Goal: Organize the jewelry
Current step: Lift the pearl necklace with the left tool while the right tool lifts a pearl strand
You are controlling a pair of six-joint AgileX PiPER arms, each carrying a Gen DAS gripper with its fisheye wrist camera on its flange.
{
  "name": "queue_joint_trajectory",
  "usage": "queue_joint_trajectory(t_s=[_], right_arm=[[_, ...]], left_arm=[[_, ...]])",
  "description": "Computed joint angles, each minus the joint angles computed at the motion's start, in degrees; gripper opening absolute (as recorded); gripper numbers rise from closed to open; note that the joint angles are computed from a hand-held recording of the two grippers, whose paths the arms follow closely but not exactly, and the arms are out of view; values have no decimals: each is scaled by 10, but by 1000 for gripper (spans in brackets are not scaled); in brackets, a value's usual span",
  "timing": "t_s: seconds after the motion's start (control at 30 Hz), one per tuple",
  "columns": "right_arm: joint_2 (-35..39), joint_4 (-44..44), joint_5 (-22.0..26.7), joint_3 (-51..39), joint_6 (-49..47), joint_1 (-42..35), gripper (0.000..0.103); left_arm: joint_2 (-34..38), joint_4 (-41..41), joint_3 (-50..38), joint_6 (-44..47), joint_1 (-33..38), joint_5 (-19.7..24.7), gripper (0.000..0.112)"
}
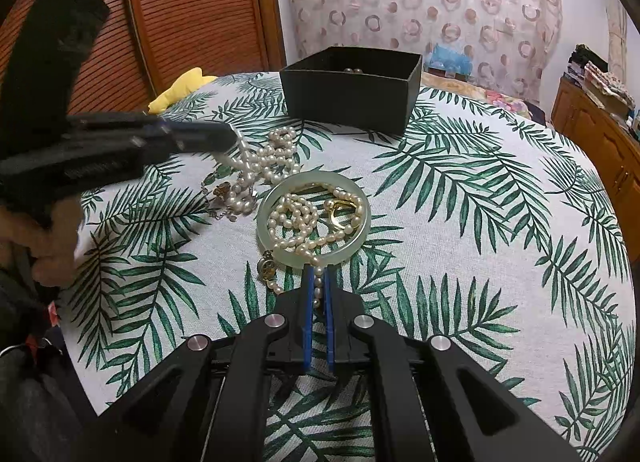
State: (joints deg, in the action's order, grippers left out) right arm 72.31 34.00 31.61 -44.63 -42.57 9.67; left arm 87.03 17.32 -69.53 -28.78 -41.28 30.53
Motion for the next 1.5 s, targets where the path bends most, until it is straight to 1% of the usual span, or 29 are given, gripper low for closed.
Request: queue_joint_trajectory(t_s=[0.1,0.27,0.47,0.73,0.97,1.27,1.5], right_arm=[[-15,18,15,-11,-14,-6,6],[-29,4,32,-48,-2,-4,6],[-29,-11,50,-103,10,-9,6],[-18,-15,73,-175,14,-16,5],[-13,-4,96,-221,10,-24,6],[-10,6,110,-270,6,-35,5],[19,8,119,-322,15,-42,5]], left_arm=[[-16,9,-16,-2,-6,10,7],[-26,2,-52,15,-5,26,7],[-25,14,-100,25,-2,54,7],[-27,21,-139,36,0,78,7],[-24,25,-177,47,-2,95,7],[-8,31,-232,57,-5,117,7],[18,27,-293,74,5,134,7]])
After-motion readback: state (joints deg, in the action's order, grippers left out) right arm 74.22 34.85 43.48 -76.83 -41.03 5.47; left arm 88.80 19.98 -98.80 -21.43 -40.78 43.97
